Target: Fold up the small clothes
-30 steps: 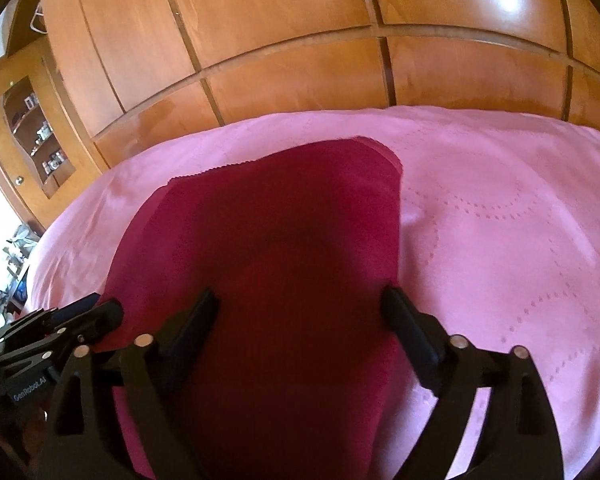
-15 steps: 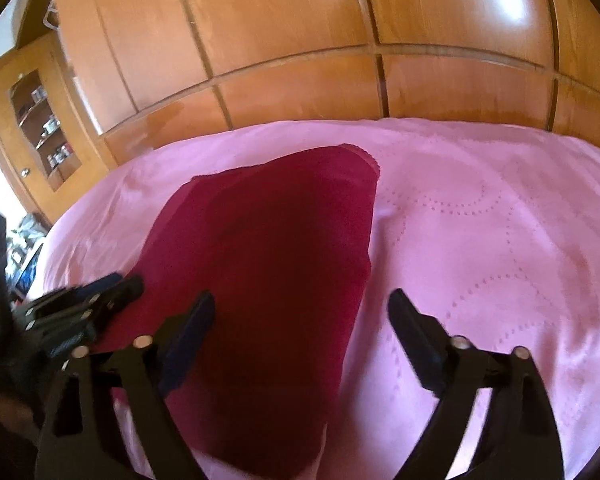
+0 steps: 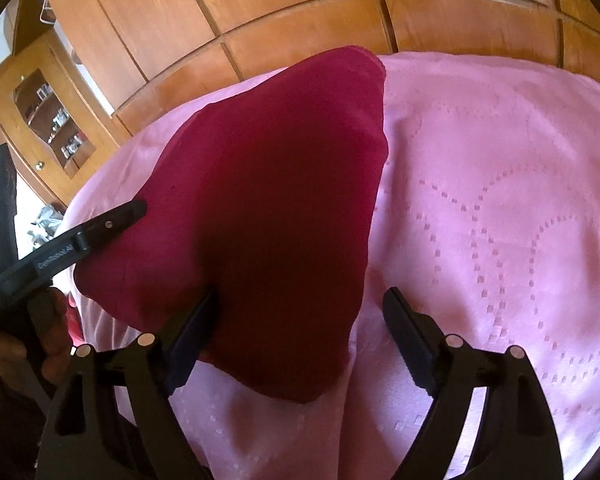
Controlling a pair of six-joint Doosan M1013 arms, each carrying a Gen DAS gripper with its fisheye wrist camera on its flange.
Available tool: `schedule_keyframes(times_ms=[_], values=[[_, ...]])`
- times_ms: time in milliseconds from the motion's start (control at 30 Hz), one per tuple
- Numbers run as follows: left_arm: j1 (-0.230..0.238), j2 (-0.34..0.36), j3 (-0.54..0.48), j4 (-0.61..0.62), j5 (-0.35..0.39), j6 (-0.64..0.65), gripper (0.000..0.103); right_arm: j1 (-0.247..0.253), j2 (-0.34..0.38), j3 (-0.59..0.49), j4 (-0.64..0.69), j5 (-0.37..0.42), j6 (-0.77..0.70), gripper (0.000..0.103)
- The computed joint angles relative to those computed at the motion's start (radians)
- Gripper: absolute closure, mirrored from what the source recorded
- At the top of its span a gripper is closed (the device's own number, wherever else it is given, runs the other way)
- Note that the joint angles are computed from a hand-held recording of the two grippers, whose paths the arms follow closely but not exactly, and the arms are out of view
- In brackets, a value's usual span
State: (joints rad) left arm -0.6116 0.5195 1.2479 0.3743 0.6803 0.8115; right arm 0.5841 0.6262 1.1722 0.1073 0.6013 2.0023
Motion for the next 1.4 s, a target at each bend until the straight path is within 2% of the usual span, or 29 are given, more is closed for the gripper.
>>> schedule_keyframes(times_ms=[167,267,367,467,600,700,733,767,900,967,1067,1200,1400], values=[[0.022,-0.011,0.020,-0.125,-0.056,0.114,0.038,-0.008,-0.013,0.004,0.012,-0.009,-0.024,0.017],[0.045,-0.018,0.032,-0.248,-0.108,0.211,0.038,-0.018,-0.028,0.017,-0.008,-0.047,-0.002,0.017],[0.071,-0.020,0.038,-0.409,-0.146,0.322,0.037,-0.039,-0.026,0.009,0.035,-0.076,0.010,0.017],[0.085,-0.009,0.027,-0.474,-0.152,0.360,0.034,-0.055,-0.007,-0.020,0.070,-0.084,0.010,0.017],[0.103,0.019,0.002,-0.609,-0.127,0.465,0.034,-0.067,0.035,-0.074,0.146,-0.049,-0.031,0.019],[0.115,0.038,-0.012,-0.718,-0.104,0.541,0.036,-0.078,0.057,-0.098,0.254,-0.034,-0.106,0.028],[0.120,0.045,-0.017,-0.770,-0.095,0.578,0.046,-0.081,0.063,-0.105,0.295,-0.030,-0.135,0.033],[0.125,0.049,-0.018,-0.823,-0.085,0.619,0.048,-0.081,0.066,-0.109,0.309,-0.027,-0.145,0.035],[0.128,0.051,-0.008,-0.908,-0.100,0.682,0.058,-0.086,0.075,-0.117,0.355,-0.021,-0.185,0.042],[0.131,0.048,-0.002,-0.956,-0.103,0.712,0.065,-0.088,0.074,-0.116,0.375,-0.015,-0.207,0.057],[0.131,0.035,0.004,-0.996,-0.110,0.751,0.072,-0.082,0.059,-0.117,0.323,-0.005,-0.208,0.069],[0.125,0.023,-0.008,-1.079,-0.113,0.854,0.073,-0.073,0.028,-0.100,0.280,-0.021,-0.231,0.074],[0.115,0.058,-0.094,-1.147,-0.084,0.909,0.073,-0.083,-0.027,-0.052,0.206,-0.105,-0.206,0.075]])
